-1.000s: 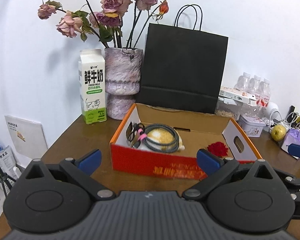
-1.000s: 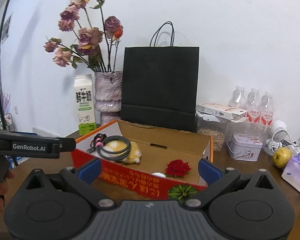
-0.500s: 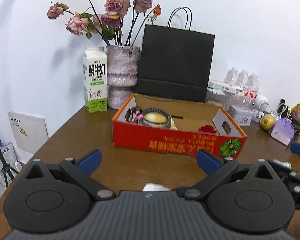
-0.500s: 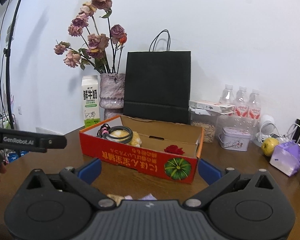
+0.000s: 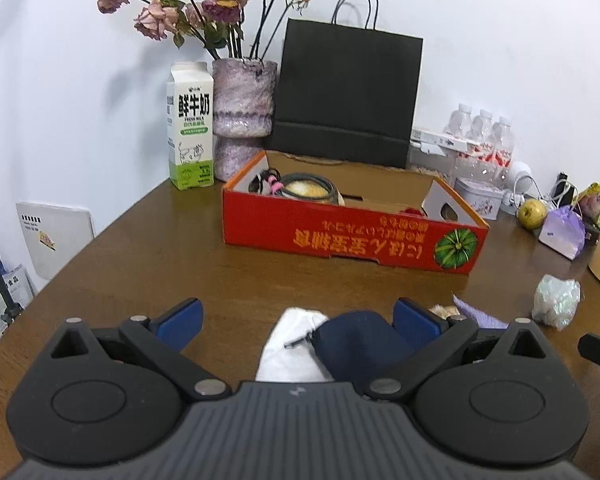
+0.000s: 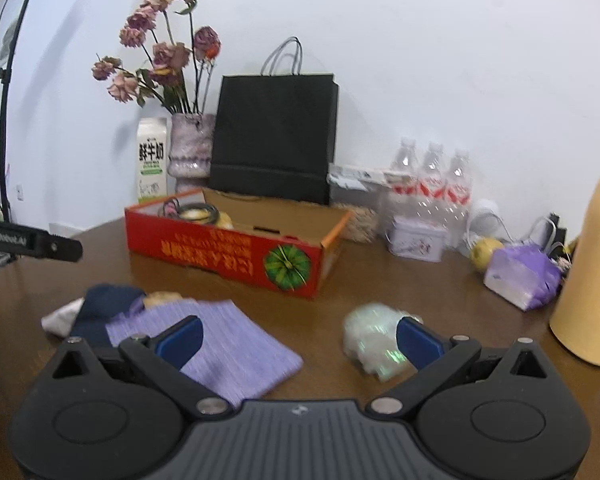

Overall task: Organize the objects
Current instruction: 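Move both tools away from the box toward the items on the table, then grasp the crumpled iridescent plastic bag with the right gripper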

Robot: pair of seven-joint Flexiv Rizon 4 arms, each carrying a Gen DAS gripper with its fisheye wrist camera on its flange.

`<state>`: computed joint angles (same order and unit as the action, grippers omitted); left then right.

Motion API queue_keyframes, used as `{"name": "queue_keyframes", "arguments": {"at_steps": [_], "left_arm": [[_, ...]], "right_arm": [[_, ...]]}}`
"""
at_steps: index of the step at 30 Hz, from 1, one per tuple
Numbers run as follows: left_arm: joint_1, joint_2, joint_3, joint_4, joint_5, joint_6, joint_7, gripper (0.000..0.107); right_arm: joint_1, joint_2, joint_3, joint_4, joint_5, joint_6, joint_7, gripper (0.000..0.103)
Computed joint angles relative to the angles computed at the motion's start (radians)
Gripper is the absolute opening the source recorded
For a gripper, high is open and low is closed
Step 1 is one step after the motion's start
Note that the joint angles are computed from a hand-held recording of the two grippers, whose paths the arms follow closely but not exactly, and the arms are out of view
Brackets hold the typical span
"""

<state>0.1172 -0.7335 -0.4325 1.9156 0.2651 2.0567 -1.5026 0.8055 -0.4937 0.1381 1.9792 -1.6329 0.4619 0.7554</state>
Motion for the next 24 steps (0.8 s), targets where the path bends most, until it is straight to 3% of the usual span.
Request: {"name": "queue_keyframes", "arguments": {"at_steps": [8,15,24], "left_arm": [[0.019,-0.007,-0.009,0.028,0.012,0.000,0.006,0.103],[0.030,-0.014,-0.013,0.027,-0.004,-0.009,-0.010,0.103],[0.021,-0.011,-0.002,0.025,-0.012,-0.010,-0.016,0.103]], "right_arm": [[0.002,0.012,0.015,0.051,0.032,-0.034,0.086,0.103],[-0.007,0.012,0.010,0.059,0.053,-0.054,0.039,0.103],[-0.132,0.019,-0.018,0.075,-0.002,0.112,0.023,0.102]]}}
